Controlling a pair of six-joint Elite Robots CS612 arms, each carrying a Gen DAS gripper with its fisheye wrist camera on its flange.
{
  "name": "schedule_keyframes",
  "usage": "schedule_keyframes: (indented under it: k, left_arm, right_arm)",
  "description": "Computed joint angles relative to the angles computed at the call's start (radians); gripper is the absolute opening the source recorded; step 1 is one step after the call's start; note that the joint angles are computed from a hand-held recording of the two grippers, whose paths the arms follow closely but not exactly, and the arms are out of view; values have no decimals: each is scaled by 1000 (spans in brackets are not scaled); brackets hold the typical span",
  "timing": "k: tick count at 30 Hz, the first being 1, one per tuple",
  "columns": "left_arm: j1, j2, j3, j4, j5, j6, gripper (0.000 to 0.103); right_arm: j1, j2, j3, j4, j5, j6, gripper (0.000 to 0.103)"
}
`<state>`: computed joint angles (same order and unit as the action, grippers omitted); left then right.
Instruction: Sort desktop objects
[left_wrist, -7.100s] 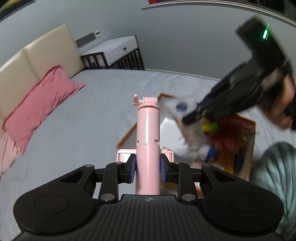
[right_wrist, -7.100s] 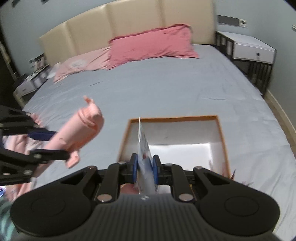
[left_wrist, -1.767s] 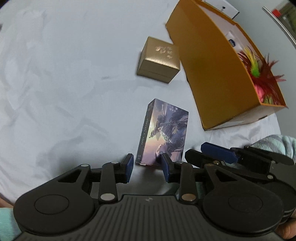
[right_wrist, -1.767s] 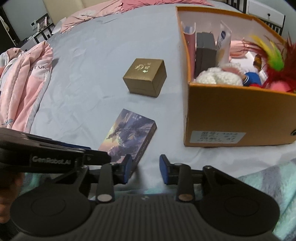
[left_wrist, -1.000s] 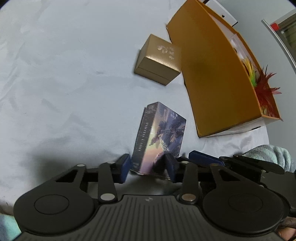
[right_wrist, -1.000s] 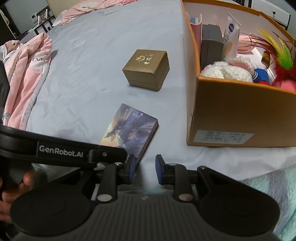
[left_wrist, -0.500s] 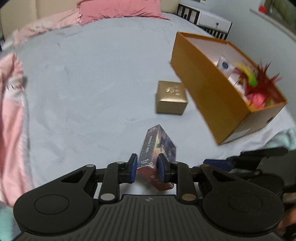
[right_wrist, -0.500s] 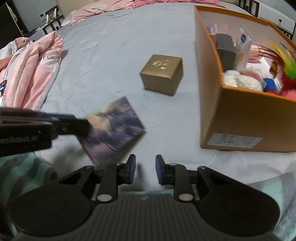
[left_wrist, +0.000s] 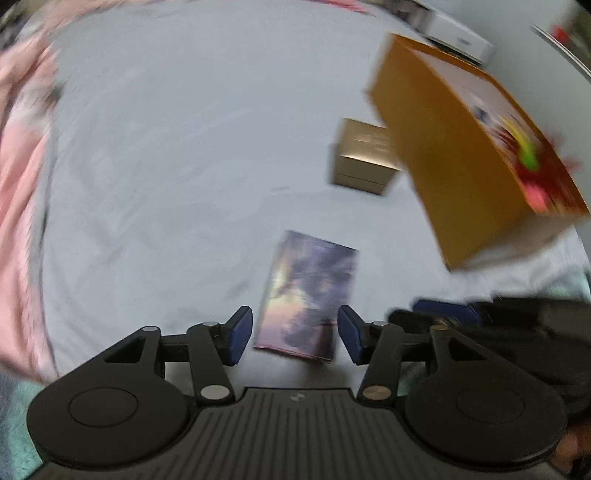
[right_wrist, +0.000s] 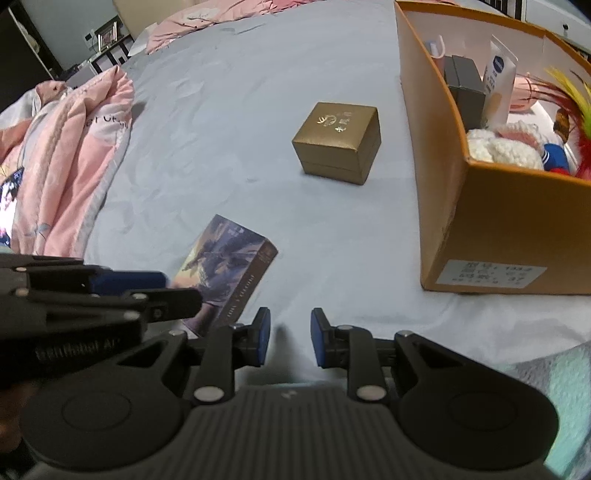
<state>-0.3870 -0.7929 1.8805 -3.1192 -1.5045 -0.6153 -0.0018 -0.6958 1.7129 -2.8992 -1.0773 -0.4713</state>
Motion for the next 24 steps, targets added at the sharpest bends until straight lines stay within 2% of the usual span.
schedule_keyframes:
  k: [3, 5, 7, 12, 17, 22, 24]
  left_arm:
    - [30, 9, -24, 75, -76, -106, 61]
    - [56, 21, -43, 115, -176, -136, 61]
    - [70, 31, -49, 117, -228, -161, 61]
    - [84, 48, -58, 104, -268, -231, 76]
    - [82, 65, -67, 82, -282, -235, 82]
    - [64, 58, -58, 58, -237, -200, 68]
    - [60, 51, -46, 39, -217, -201, 58]
  right_arm:
    - [-3, -1, -1, 21, 27, -6, 27]
    - [0, 2, -4, 24, 19, -14, 27]
    - [-1, 6, -10, 37, 20, -9, 27]
    - [-3, 11, -17, 55, 41, -12, 27]
    - [0, 18, -29, 76, 50, -12, 27]
    - [2, 20, -31, 76, 50, -12, 27]
    - [3, 20, -30, 73, 46, -12, 27]
